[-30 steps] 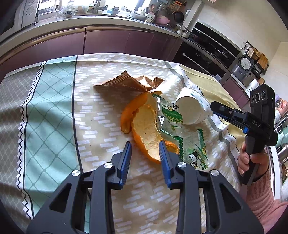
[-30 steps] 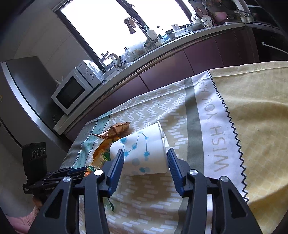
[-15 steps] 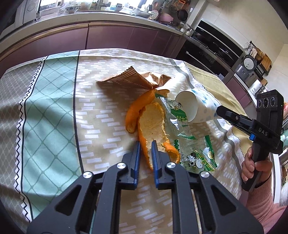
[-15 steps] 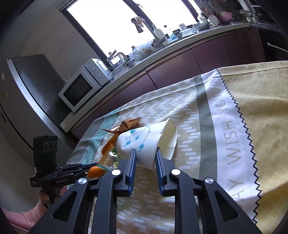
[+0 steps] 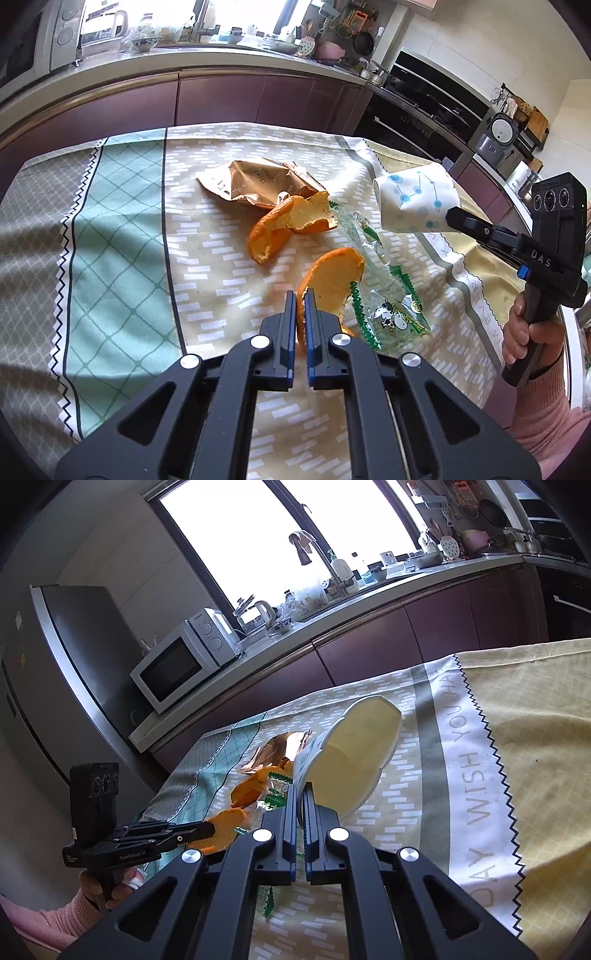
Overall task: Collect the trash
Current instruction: 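Grasp the orange peel with the left gripper while the right grasps the blue-dotted cup, then lift the peel and cup and carry both toward the teal bin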
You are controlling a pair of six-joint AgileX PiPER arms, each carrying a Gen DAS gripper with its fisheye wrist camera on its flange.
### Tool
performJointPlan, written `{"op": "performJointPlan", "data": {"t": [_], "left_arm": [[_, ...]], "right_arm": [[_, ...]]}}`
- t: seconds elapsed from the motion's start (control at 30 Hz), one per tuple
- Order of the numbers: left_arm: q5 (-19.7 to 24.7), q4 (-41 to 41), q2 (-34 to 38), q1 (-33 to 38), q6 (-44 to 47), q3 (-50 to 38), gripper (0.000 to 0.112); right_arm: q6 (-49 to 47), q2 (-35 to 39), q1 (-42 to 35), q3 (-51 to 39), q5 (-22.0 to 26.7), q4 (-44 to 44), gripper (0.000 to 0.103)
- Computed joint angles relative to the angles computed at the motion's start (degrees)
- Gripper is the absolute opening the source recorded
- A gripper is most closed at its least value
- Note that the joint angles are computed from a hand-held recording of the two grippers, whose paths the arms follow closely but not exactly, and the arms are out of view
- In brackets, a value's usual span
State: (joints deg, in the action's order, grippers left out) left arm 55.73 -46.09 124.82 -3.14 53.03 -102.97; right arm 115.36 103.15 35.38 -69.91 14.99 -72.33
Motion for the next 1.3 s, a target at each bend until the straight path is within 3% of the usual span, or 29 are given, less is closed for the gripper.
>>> {"op": "performJointPlan", "data": {"t": [0.4, 0.83, 1.3], "left_arm": [[0.1, -4.7, -6.2, 5.5, 6.5, 6.9, 0.005], [1.7, -8.0, -10.5, 12.1, 11.4, 10.9, 0.005], [3.6, -9.7, -12.6, 20.8, 14.6, 12.5, 0.005]], "right_arm": [[-4.2, 0.4, 3.6, -3.2, 3.7, 2.2, 0.002], [-16.0, 5.5, 6.4, -12.9, 3.4, 11.6, 0.002], [-44.7, 15.7, 7.6, -30.0, 2.9, 38.0, 0.002]]}}
